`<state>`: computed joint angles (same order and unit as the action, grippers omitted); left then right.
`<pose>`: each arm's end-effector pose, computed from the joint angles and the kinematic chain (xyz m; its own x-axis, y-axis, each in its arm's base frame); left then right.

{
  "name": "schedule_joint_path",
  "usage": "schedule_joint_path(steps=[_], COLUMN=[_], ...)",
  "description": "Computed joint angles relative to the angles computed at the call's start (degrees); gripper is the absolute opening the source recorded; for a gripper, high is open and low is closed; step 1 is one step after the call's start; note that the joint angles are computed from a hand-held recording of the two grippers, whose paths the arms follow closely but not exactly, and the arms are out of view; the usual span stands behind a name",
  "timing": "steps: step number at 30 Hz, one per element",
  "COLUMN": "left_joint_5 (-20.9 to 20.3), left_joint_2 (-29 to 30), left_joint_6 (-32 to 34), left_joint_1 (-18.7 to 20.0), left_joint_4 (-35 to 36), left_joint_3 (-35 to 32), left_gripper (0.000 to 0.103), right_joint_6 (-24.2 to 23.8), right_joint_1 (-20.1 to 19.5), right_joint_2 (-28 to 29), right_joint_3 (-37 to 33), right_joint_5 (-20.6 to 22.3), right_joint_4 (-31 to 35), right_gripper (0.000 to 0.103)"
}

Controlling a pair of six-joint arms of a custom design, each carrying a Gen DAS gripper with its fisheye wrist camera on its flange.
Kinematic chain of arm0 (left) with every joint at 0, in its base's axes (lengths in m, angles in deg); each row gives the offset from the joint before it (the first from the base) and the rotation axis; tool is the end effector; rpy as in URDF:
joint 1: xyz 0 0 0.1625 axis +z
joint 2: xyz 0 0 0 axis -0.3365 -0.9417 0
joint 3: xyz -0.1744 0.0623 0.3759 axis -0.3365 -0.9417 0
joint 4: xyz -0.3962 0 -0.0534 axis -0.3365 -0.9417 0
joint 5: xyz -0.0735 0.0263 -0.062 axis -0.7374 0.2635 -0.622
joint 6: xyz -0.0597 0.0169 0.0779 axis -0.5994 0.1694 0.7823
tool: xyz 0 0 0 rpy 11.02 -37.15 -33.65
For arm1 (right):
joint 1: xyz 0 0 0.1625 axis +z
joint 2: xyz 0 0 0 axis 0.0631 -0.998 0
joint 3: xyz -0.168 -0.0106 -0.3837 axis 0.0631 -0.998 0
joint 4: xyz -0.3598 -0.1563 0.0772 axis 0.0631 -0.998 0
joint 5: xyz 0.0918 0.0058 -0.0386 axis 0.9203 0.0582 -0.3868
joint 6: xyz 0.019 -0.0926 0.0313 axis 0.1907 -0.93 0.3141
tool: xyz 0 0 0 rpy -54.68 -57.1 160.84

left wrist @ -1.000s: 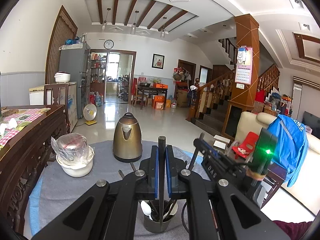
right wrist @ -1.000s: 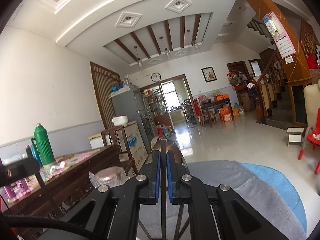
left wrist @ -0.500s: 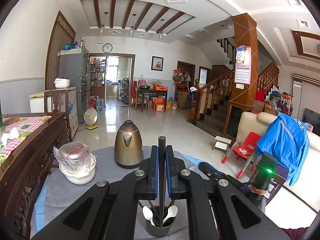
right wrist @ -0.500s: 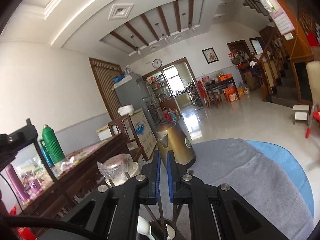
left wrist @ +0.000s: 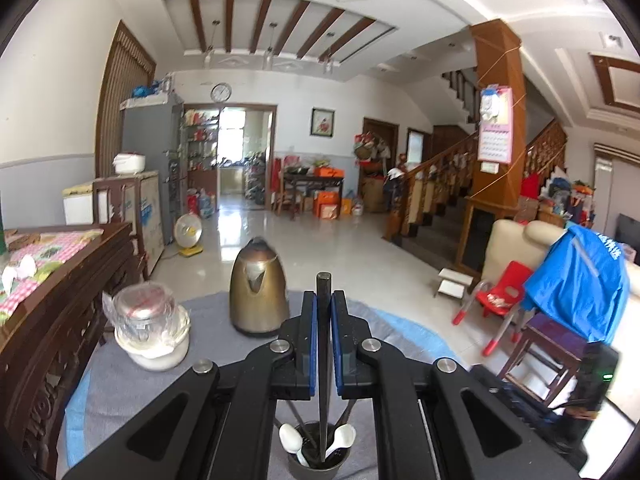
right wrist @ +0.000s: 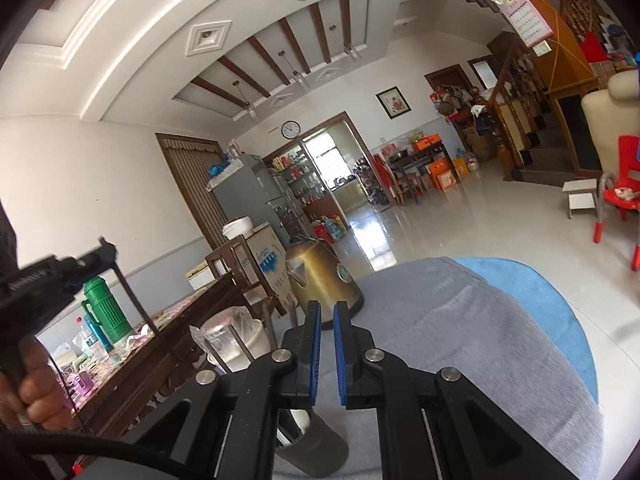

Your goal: Organize utensils

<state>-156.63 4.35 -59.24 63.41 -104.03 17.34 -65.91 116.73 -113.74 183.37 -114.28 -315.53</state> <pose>-0.3718 -0.5898 0.3378 -0.6017 0.6416 -0.4757 0.7677 0.3002 -0.5662 0.3370 -0.4492 0.2501 -0.9390 0.2270 0.2584 -0.2470 0.0778 -0.9659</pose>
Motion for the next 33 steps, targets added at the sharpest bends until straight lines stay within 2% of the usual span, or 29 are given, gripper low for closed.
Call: schedule_joint_path(steps=[3,6,7,8,9,10,13,16,19,25,30,33], left_joint_5=[1.24,4.37,4.34,4.5,5.21,6.77,9.35,13.1,18.16,26.91,32.39,34.0], left_joint_2=[1.23,1.22,0.91,0.12,-0.46,-1.42,-4.5,-6.77,-8.82,-11.27,-13.72,-14.67], left_joint_6=[-1.6,-3.72,-4.33,-5.39,-5.86,-6.25,-7.17,-10.45,-12.75,-15.34,-14.68,-14.02], left_joint_1=[0.91,1.06,1.19,1.29,1.15,0.82,0.17,-0.44,-1.66,-4.65,-7.63,-8.45], left_joint_4=[2.23,6.04,7.01,8.4,8.42,7.35,6.27,7.72,9.62,9.16,5.6,3.2], left_joint_3=[-0.38,0.07,0.37,1.1,1.94,3.6,8.03,11.15,14.63,19.87,24.08,25.39], left_gripper=[0.007,0.009,0.016,0.036,0.048,0.066,0.071,0.084,0.085,0.086,0.091,0.094], right_joint_6=[1.56,3.59,4.31,4.86,5.88,6.52,8.49,9.65,10.57,9.69,7.38,6.52], right_joint_1=[-0.21,-0.34,-0.42,-0.51,-0.53,-0.62,-0.58,-0.23,0.27,3.15,6.0,7.94], right_joint_2=[-0.69,-1.34,-1.62,-1.67,-2.01,-2.09,-2.28,-1.92,-1.65,-0.58,0.22,0.56], right_joint_3=[1.67,3.04,3.47,3.82,4.35,4.44,5.26,5.74,5.77,5.48,5.52,5.61], right_joint_5=[-0.54,-0.65,-0.39,-0.14,0.19,0.45,0.97,0.73,0.28,-3.01,-6.54,-8.88], right_joint_4=[0.76,2.5,3.27,3.68,4.86,5.68,7.53,8.26,9.17,10.17,9.35,8.8], right_gripper=[0.008,0.008,0.008,0.009,0.009,0.009,0.013,0.019,0.025,0.025,0.025,0.025])
